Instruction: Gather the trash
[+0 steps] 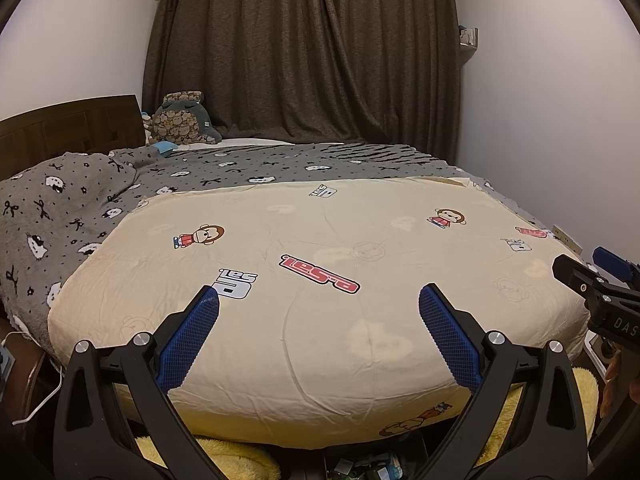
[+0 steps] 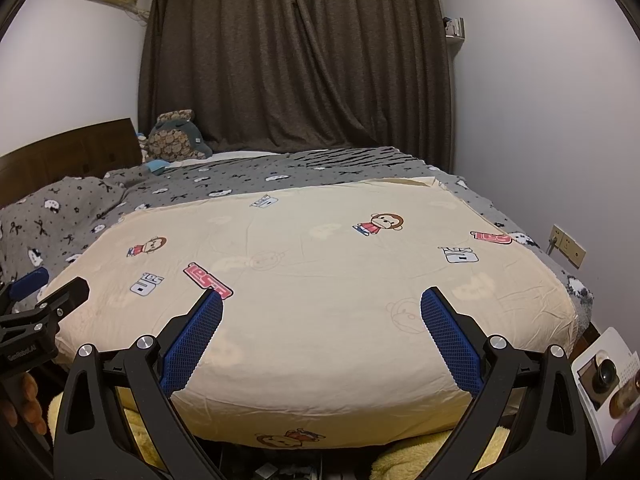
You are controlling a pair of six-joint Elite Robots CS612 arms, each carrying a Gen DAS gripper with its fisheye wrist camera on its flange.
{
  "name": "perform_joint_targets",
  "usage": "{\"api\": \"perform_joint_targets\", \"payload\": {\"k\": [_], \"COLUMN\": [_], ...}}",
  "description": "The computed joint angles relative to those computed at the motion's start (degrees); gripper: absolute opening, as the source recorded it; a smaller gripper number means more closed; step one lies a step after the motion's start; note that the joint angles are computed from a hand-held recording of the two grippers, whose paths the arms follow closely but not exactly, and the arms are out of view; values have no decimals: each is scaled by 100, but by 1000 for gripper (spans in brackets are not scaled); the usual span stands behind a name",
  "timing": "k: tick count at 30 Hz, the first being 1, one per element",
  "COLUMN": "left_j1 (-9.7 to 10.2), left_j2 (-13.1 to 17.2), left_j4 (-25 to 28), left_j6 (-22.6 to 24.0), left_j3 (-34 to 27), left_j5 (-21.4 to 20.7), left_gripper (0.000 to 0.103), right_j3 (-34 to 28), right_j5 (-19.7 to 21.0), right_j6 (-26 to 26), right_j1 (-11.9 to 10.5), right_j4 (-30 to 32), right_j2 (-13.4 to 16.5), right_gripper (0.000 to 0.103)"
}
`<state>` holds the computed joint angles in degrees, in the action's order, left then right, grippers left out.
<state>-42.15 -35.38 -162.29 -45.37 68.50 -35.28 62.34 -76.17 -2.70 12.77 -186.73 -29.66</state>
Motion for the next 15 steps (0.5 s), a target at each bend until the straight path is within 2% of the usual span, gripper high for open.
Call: {"api": "perform_joint_targets", "payload": {"k": [15], "left_j1": [-10], "left_j2": [-44], "left_j4": [-35], "left_j6": [49], "left_j3": [65], "left_j5": [17], "left_gripper": [95], "right_j3": [-12], "right_j5": [-34], "right_j6": [47], "right_j1": [7], "right_j4": [-17], "right_j2": [4], "right_gripper": [99]}}
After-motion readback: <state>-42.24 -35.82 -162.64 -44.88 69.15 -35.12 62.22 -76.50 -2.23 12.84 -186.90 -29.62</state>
